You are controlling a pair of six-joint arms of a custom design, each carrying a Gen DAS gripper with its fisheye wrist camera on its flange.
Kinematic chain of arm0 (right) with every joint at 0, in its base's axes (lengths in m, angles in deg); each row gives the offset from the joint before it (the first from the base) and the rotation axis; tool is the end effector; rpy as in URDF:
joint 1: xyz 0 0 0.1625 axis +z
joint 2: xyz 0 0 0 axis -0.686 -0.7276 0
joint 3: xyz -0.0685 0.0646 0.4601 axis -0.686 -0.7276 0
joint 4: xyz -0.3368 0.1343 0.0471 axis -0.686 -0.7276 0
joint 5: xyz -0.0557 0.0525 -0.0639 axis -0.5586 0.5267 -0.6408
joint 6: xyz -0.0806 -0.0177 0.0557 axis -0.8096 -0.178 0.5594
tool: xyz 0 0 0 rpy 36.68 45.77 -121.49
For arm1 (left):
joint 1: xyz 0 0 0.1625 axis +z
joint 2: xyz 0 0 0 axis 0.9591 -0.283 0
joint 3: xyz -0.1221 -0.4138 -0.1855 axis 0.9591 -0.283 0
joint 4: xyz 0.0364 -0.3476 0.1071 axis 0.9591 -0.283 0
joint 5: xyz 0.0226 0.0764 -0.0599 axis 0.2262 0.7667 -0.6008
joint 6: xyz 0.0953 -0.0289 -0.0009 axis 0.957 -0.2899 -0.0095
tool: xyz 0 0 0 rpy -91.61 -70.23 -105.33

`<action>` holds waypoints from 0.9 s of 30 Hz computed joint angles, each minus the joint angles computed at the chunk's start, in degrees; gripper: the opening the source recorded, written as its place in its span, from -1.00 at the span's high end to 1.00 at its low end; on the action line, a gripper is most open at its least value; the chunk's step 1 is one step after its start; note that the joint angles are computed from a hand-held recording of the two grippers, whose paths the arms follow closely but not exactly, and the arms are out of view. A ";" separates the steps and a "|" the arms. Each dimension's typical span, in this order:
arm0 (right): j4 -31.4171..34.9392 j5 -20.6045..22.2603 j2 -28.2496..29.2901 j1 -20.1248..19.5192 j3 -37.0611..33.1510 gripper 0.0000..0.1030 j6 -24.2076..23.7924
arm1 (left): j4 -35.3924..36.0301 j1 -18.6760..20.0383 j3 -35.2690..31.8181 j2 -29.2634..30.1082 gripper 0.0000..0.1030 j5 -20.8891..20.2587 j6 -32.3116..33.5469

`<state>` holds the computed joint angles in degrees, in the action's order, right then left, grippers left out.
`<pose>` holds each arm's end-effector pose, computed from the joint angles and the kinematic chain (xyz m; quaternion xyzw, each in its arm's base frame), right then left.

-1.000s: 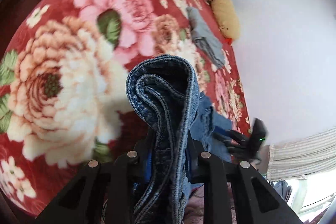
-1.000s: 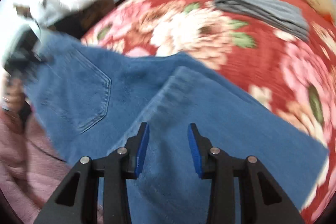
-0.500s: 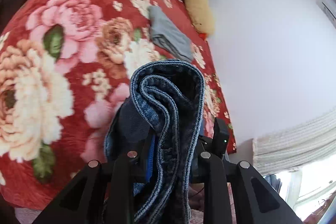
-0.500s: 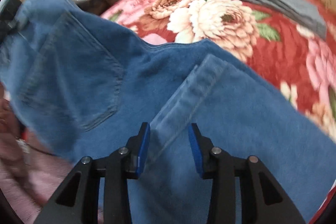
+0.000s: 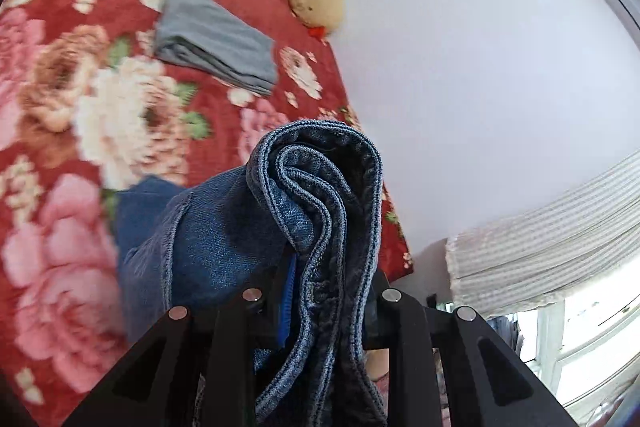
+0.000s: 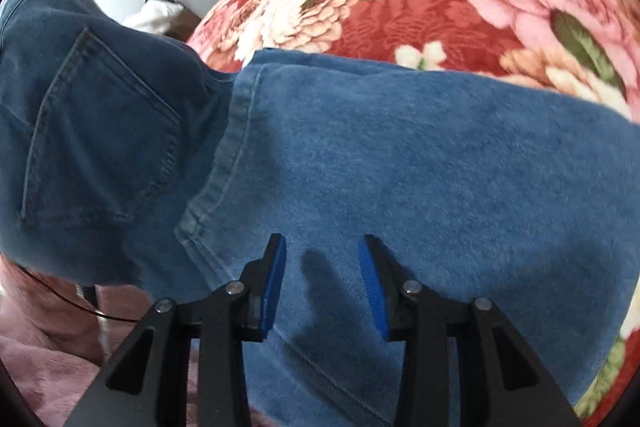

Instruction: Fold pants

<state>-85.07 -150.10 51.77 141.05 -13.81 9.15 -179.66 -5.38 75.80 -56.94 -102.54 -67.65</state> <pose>0.2205 -0.8033 0.1195 0.1567 -0.9788 0.0592 0.1177 -0.2133 -0.8364 0.3573 -0.1089 -0.9769 0.1183 0.1411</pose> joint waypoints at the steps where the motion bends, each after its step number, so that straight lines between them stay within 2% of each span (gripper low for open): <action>1: -0.16 -0.90 -0.68 0.12 0.72 0.16 0.34 | -0.16 -0.29 -0.63 0.85 0.60 0.04 -0.03; 3: -2.46 -3.55 -2.62 0.47 3.21 0.16 0.83 | 0.10 -1.17 -2.78 3.30 0.60 0.58 0.20; 7: -6.70 -4.96 -7.23 -1.52 8.24 0.16 5.94 | 3.80 -2.04 -9.05 9.18 0.59 0.09 0.05; 9: -6.72 -2.31 -8.58 -3.45 9.63 0.21 8.63 | 3.25 -2.79 -8.69 10.55 0.59 1.45 0.43; 11: -8.70 1.53 -9.77 -4.81 11.77 0.21 9.06 | 3.69 -3.50 -8.72 12.30 0.58 2.38 0.53; 17: -11.38 0.29 -12.98 -4.57 15.69 0.21 8.28 | 2.12 -4.77 -6.01 15.53 0.55 6.00 0.27; 21: -14.60 2.70 -15.36 -5.87 18.88 0.21 8.82 | 2.98 -5.42 -5.06 17.05 0.40 9.24 1.75; 24: -13.91 0.94 -15.66 -5.35 19.25 0.21 8.01 | 1.08 -5.28 -2.30 16.32 0.02 8.52 0.64; 25: -13.94 -0.08 -15.82 -4.92 19.38 0.21 7.48 | 1.76 -5.32 -2.34 16.28 -0.06 8.15 0.90; 27: -14.42 -2.67 -16.22 -4.15 19.51 0.21 6.86 | -0.12 -5.98 1.01 14.41 -0.06 9.58 2.39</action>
<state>-99.49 -152.77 35.55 136.91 5.70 16.01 -179.79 -11.35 76.80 -42.52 -92.96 -65.27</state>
